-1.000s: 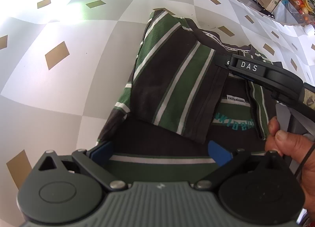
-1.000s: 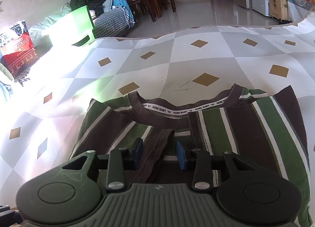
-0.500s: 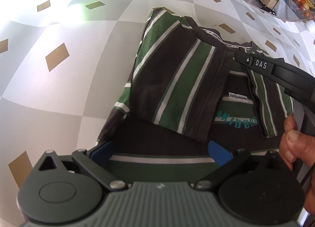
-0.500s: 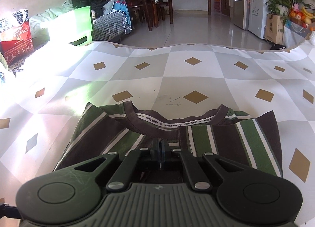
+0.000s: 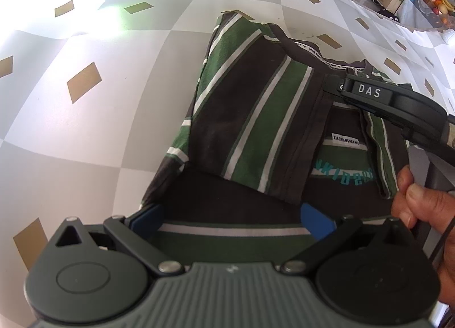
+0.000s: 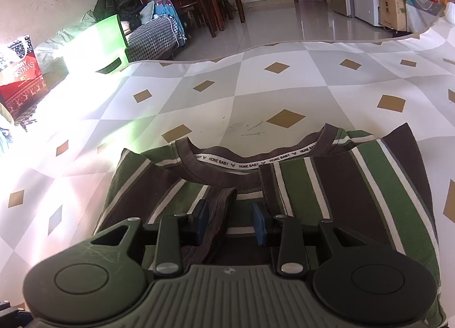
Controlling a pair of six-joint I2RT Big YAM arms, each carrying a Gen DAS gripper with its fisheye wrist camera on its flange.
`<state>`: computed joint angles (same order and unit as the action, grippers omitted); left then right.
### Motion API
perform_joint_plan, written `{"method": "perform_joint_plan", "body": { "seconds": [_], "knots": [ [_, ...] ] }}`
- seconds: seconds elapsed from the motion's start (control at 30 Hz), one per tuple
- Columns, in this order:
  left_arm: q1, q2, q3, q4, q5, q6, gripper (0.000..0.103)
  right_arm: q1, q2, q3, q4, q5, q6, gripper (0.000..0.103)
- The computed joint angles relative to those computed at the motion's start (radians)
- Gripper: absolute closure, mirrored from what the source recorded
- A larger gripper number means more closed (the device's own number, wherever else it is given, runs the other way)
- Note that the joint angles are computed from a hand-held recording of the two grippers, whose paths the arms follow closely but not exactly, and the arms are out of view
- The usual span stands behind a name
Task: Fold clothes
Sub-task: 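Press the folded strip flat near the collar with the right tool while the left tool holds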
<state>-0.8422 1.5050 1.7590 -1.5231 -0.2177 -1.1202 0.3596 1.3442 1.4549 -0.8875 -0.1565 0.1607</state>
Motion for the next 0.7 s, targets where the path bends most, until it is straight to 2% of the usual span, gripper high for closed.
{"method": "perform_joint_plan", "body": {
  "seconds": [0.2,0.27,0.33,0.6,0.7],
  "knots": [
    [-0.001,0.0,-0.001,-0.002,-0.002,0.008,0.0,0.015,0.001,-0.014,0.037,-0.005,-0.038,0.072],
    [-0.003,0.003,0.0,-0.005,-0.004,0.013,0.0,0.02,0.004,-0.012,0.03,0.004,-0.045,0.089],
    [-0.005,0.007,0.004,-0.01,-0.007,0.015,0.0,0.027,0.004,-0.01,0.025,0.028,-0.059,0.098],
    [-0.008,0.015,0.015,-0.023,-0.013,0.013,0.0,0.053,-0.028,-0.012,0.03,0.123,-0.052,0.1],
    [-0.01,0.015,0.015,-0.025,-0.015,0.013,0.0,0.063,-0.036,-0.015,0.023,0.161,-0.086,0.1]
  ]
}}
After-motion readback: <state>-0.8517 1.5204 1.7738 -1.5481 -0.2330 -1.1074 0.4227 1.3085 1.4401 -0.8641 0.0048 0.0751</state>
